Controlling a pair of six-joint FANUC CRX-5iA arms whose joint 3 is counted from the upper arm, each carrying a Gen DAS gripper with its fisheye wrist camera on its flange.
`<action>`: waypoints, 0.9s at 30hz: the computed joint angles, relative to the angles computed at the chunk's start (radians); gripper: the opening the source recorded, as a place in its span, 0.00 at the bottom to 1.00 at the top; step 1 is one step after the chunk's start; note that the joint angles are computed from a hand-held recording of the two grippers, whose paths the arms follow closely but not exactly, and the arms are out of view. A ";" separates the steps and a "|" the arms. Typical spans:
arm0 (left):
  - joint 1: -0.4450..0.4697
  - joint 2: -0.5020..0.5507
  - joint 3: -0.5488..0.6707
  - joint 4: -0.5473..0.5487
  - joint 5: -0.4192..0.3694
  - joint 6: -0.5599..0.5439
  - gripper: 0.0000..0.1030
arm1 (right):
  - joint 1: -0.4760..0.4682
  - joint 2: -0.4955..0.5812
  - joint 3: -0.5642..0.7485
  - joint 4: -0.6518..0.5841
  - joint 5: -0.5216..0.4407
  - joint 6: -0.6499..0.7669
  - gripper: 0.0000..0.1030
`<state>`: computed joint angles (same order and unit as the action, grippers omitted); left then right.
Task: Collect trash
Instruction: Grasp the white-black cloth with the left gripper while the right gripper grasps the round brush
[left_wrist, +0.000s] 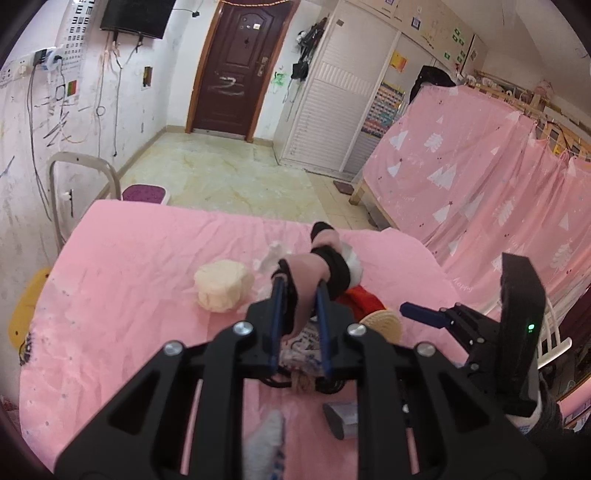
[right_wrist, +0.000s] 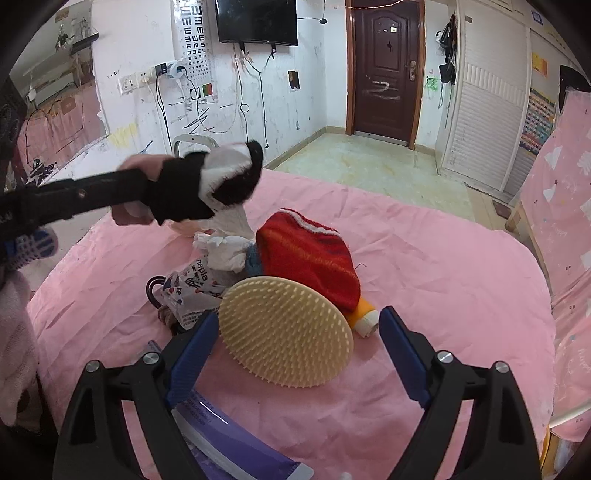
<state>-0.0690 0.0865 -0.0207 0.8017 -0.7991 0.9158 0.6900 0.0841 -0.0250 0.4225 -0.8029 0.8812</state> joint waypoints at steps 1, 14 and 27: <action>0.003 -0.014 -0.015 0.016 0.015 -0.012 0.15 | 0.000 0.003 0.004 -0.001 -0.004 0.002 0.77; 0.023 -0.085 -0.091 0.123 0.066 -0.101 0.15 | 0.029 0.042 0.036 0.046 -0.065 0.015 0.58; 0.024 -0.092 -0.096 0.132 0.063 -0.111 0.15 | 0.070 -0.023 -0.048 0.139 -0.030 -0.059 0.06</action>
<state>-0.0450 -0.0056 -0.1169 0.9334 -0.7357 0.8043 0.7604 0.0611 -0.0732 0.5617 -0.8326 0.8218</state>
